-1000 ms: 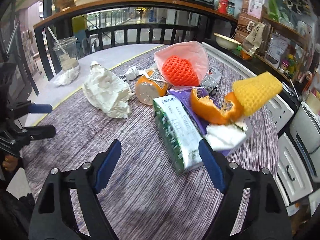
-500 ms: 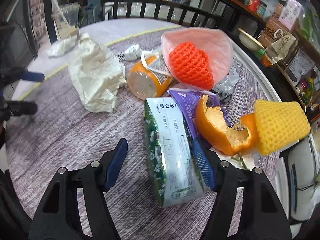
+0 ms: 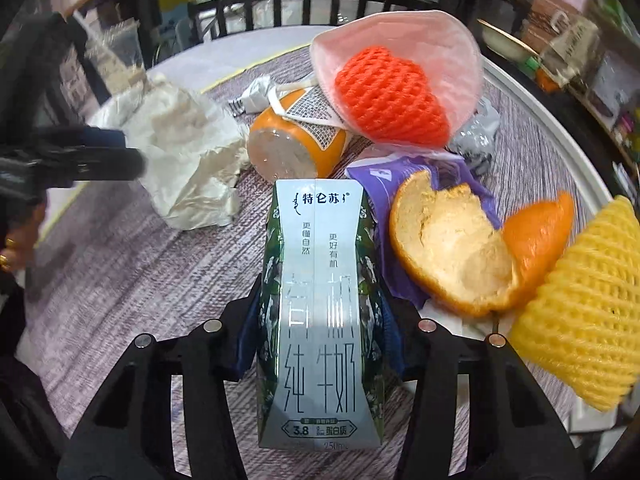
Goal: Collect trash
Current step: 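Carry the milk carton to the bin with the right tool while the left tool grasps the white paper bag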
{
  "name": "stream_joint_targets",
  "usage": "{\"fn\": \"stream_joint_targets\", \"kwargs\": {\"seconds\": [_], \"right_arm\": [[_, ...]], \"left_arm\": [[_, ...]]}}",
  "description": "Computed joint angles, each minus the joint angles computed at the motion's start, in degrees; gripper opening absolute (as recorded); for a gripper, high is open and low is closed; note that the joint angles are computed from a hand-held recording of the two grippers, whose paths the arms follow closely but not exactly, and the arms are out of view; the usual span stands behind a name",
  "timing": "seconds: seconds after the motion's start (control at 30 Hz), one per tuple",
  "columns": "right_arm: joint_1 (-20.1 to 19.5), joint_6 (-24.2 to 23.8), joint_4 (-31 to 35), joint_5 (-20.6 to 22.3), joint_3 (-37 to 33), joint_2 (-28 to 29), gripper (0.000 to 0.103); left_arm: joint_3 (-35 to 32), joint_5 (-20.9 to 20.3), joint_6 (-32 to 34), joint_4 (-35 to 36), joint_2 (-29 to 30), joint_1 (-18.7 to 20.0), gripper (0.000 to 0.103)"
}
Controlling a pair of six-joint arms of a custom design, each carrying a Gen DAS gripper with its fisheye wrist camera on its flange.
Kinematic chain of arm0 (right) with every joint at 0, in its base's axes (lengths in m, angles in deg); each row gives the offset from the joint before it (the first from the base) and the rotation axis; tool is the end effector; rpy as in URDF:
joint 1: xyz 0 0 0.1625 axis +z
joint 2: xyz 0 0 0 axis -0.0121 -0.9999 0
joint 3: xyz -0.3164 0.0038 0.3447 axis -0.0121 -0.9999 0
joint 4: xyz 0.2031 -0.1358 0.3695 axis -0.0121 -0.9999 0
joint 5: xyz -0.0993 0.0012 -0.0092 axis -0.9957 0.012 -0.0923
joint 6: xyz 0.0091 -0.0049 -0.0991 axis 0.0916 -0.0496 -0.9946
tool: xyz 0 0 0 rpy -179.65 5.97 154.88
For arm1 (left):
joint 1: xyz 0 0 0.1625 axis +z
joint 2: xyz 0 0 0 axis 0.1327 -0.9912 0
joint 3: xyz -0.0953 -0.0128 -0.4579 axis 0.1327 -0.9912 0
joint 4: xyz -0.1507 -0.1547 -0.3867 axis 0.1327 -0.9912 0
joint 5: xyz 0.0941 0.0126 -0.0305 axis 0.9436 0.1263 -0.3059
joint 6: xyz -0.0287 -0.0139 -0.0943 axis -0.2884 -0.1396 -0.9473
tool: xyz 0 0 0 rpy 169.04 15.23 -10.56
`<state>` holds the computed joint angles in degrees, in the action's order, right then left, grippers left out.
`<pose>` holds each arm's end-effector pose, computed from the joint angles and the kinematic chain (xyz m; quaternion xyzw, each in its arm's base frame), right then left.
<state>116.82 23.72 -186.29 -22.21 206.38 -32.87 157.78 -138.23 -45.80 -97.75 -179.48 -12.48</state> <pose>0.2815 -0.3465 0.1996 0.5415 -0.8211 0.0406 0.1756 -0.2429 -0.1720 0.1980 -0.0687 0.8901 -0.3746 0.2503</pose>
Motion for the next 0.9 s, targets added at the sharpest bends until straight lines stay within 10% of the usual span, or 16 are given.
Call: {"fn": "stream_joint_targets", "kwargs": {"seconds": [0.13,0.47,0.9], "right_arm": [[-0.6,0.1,-2.2,2.3,2.9,-3.1,0.051],[-2.8,2.3,-8.8,10.4,8.6,-8.6,0.051],[-3.4,1.7,-10.7,13.9,14.6,-18.3,0.051]], "left_arm": [[1.9,1.3,-1.2,-3.3,-2.0,1.8,0.095],[1.8,0.7,0.1,-4.1,1.3,-0.9,0.019],[-0.2,-0.9,-7.1,4.3,3.7,-13.0,0.011]]}}
